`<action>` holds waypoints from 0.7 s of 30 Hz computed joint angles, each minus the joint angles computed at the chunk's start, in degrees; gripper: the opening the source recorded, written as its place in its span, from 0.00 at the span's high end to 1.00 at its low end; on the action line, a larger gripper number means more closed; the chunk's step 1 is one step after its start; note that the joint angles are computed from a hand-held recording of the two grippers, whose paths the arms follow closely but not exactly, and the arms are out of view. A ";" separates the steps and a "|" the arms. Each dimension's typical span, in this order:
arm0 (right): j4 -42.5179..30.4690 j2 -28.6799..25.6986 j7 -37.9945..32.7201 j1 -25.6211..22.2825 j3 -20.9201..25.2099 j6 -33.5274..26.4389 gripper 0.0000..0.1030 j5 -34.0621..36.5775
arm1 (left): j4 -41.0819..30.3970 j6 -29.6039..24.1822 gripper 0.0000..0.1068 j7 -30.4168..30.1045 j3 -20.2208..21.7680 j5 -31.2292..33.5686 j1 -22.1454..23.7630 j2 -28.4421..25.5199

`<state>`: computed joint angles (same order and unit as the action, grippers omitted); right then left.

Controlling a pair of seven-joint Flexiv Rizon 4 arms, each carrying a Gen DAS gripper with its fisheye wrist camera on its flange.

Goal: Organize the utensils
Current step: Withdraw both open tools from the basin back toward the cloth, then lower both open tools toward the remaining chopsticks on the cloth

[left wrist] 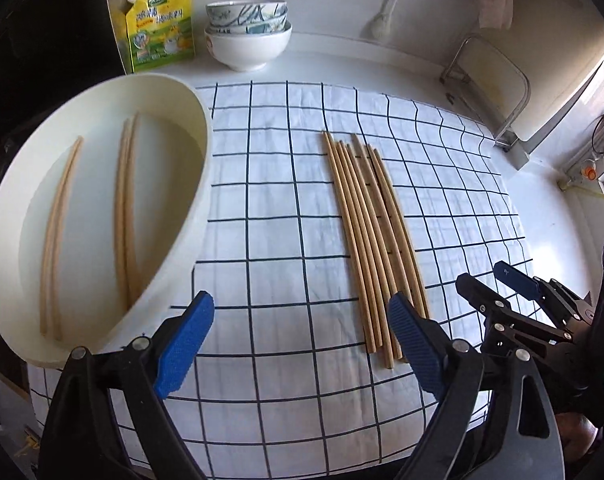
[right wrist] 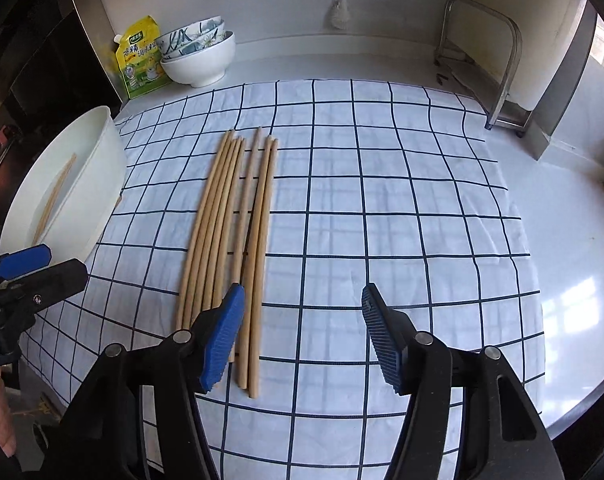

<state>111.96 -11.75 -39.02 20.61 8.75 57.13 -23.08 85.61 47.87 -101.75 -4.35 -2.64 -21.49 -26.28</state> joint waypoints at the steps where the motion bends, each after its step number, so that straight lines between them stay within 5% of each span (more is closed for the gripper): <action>1: 0.00 -0.27 -0.58 -0.18 0.06 0.40 0.43 0.37 | -0.17 -0.12 0.18 -0.54 -0.08 -0.29 -0.06 -0.45; 21: -2.76 -6.19 -6.39 -0.44 -0.91 3.88 0.43 2.82 | -3.96 -2.80 0.18 -6.20 1.58 3.37 -1.70 -4.38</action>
<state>109.19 -17.94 -45.41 20.16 7.84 61.01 -20.26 81.65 45.06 -107.95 -2.76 0.73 -23.20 -30.66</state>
